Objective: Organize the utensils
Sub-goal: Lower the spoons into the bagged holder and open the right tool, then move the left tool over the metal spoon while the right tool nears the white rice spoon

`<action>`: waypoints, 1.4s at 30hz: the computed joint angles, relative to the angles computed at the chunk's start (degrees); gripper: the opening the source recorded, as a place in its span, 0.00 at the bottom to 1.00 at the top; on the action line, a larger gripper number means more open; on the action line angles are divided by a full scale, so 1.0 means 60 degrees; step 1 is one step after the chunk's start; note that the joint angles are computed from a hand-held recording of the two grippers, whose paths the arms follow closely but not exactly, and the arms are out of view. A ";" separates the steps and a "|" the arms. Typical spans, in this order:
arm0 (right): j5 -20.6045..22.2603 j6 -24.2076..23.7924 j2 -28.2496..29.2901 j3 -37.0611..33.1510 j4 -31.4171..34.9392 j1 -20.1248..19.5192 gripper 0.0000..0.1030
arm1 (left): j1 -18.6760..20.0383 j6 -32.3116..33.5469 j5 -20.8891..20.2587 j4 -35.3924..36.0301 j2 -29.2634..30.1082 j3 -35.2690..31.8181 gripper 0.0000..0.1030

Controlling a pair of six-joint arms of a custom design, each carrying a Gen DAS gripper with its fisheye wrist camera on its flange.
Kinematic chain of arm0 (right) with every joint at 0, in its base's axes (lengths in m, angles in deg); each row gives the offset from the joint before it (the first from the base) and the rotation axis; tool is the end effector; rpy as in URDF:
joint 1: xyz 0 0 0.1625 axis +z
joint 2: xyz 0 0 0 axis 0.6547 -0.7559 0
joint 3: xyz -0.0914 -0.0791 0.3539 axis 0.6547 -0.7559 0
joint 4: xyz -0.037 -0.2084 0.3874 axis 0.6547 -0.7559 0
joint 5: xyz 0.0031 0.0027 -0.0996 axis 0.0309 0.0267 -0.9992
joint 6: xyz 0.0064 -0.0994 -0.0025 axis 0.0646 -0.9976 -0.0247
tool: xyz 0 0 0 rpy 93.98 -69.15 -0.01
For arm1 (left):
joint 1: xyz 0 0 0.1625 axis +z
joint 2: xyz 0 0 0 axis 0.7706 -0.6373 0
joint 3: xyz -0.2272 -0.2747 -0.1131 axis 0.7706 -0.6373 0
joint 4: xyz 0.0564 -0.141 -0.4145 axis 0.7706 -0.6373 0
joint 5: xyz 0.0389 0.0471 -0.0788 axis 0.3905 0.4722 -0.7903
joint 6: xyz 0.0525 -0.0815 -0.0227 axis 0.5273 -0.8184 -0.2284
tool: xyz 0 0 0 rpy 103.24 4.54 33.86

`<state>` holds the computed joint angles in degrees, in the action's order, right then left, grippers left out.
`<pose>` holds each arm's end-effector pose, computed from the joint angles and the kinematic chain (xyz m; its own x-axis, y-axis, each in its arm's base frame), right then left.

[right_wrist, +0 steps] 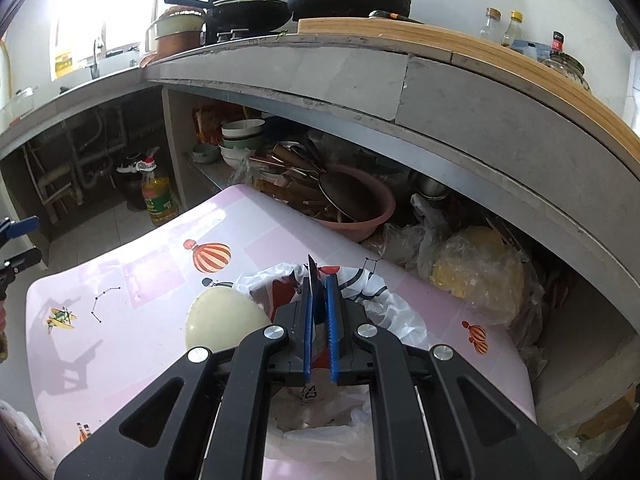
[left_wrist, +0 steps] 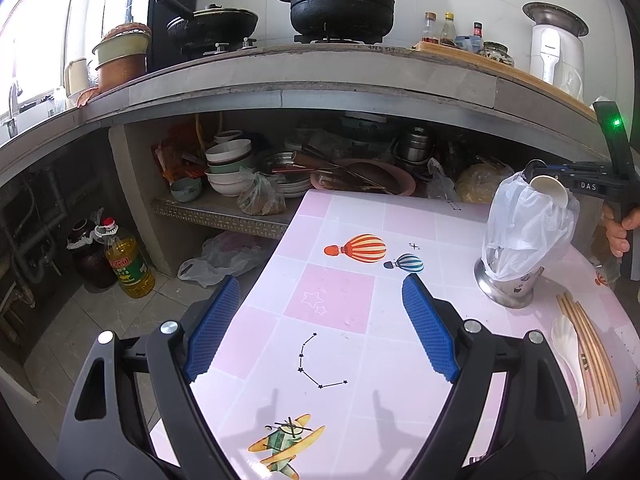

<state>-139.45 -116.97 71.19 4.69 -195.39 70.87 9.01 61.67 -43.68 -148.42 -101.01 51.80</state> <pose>0.4464 -0.8156 0.0561 -0.3596 -0.8060 0.4701 -0.9326 0.3273 -0.1521 -0.0465 -0.5223 0.3991 -0.6475 -0.4156 -0.6388 0.4402 0.4803 -0.7587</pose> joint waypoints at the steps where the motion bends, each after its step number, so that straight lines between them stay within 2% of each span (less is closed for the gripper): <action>1: 0.0054 0.0086 0.0069 -0.0178 0.0141 -0.0011 0.07 | 0.0000 0.0000 0.0000 0.0000 0.0000 0.0000 0.77; 7: 0.0572 0.0675 -0.0261 0.0095 0.0252 -0.0077 0.08 | -0.0051 0.0010 0.0006 -0.0051 0.0011 0.0022 0.77; 12: 0.1158 0.1145 -0.1003 0.1128 -0.0194 -0.0171 0.09 | -0.0113 -0.0030 0.0008 -0.0057 -0.0047 0.0081 0.77; 15: 0.0956 0.1058 -0.1113 0.1425 -0.0639 -0.0132 0.09 | -0.0167 -0.0042 0.0006 -0.0102 -0.0089 0.0137 0.77; 21: 0.0325 0.0816 -0.0312 0.0352 -0.0337 -0.0050 0.09 | -0.0298 0.0071 0.0129 -0.0252 -0.0155 0.0257 0.77; 24: 0.0240 0.0685 -0.0286 0.0407 -0.0346 -0.0023 0.09 | -0.0305 0.0007 0.0153 -0.0247 -0.0250 0.0313 0.77; 28: 0.0439 0.0891 -0.0596 0.0839 -0.0570 -0.0043 0.09 | -0.0282 -0.0035 0.0119 -0.0215 -0.0290 0.0289 0.77; 33: 0.0733 0.1588 -0.1697 0.2351 -0.1340 -0.0092 0.09 | -0.0258 -0.0162 -0.0010 -0.0031 -0.0349 0.0348 0.77; 35: 0.0798 0.1901 -0.2522 0.3606 -0.1933 -0.0111 0.11 | -0.0258 -0.0217 -0.0059 0.0024 -0.0353 0.0375 0.77; 37: 0.0669 0.2097 -0.3239 0.4775 -0.2618 -0.0107 0.33 | -0.0256 -0.0351 -0.0139 0.0132 -0.0381 0.0415 0.77; 42: 0.0414 0.2476 -0.5270 0.8132 -0.4277 -0.0184 0.43 | -0.0271 -0.0837 -0.0423 0.0789 -0.0503 0.0525 0.78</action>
<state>-136.97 -102.12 39.57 53.48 -221.06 69.77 7.38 56.64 -46.22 -143.69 -104.03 54.96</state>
